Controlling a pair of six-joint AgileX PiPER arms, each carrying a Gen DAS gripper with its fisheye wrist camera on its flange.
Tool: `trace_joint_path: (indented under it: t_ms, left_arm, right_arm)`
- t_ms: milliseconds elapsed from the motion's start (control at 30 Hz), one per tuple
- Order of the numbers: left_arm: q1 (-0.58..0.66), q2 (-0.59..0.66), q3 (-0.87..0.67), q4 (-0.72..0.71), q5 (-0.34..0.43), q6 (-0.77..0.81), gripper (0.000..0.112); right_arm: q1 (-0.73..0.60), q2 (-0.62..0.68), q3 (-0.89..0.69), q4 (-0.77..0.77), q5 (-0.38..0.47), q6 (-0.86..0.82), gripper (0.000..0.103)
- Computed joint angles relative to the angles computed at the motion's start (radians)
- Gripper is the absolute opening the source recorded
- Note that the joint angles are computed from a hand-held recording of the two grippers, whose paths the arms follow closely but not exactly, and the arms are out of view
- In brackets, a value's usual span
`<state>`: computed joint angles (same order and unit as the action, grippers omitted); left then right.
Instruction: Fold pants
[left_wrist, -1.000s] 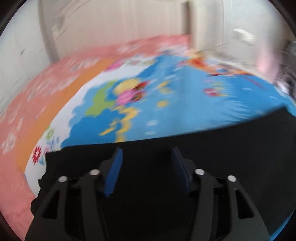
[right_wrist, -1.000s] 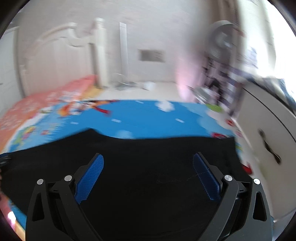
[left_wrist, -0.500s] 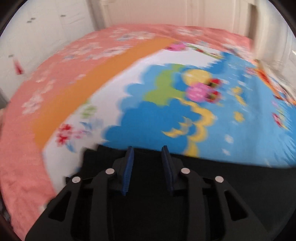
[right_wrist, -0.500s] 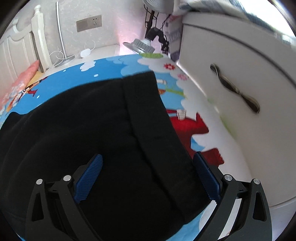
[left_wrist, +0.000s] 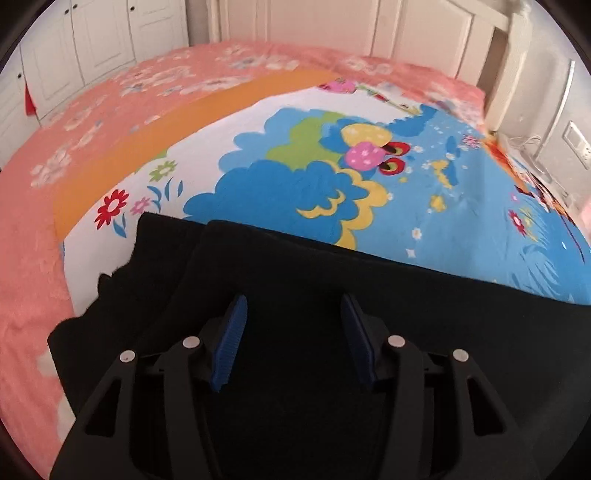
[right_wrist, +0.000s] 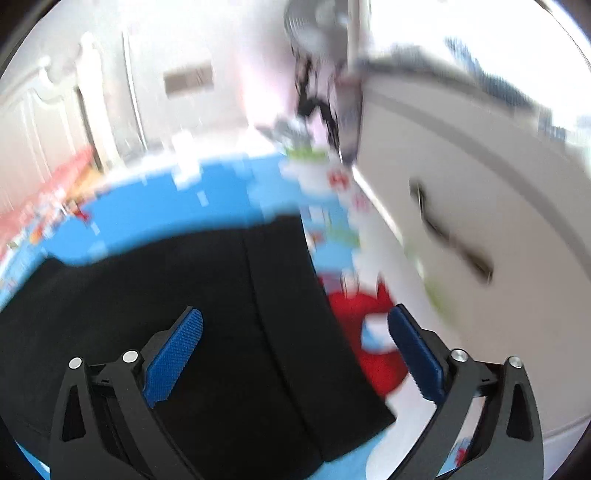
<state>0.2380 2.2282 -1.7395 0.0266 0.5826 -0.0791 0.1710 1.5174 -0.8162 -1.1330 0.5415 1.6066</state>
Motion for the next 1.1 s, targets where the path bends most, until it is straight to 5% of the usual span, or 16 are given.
trace_joint_path:
  t_ms: [167,333,667,900,967,1100]
  left_arm:
    - [-0.032,-0.015,0.046,0.116,-0.047,-0.110,0.054]
    - [-0.027,-0.029,0.103,0.168,-0.118,-0.149,0.054]
    - [-0.052,-0.018,0.096,0.284,-0.111,-0.241,0.055]
    - [-0.057,-0.009,0.080,0.301,-0.091,-0.263,0.055]
    - [-0.062,-0.009,0.080,0.328,-0.088,-0.295,0.056]
    - [-0.066,-0.018,0.104,0.370,-0.111,-0.336,0.057]
  right_arm:
    - [-0.043,0.126,-0.159,0.004,-0.023,-0.063,0.097]
    - [-0.106,0.347,-0.333,0.196,-0.008,-0.295,0.095]
    - [-0.090,0.369,-0.341,0.179,0.023,-0.278,0.096]
    - [-0.123,0.321,-0.258,0.104,-0.086,-0.140,0.096]
    - [-0.093,0.307,-0.235,-0.018,-0.041,0.002,0.096]
    - [0.059,0.263,-0.251,-0.113,0.185,0.124,0.096]
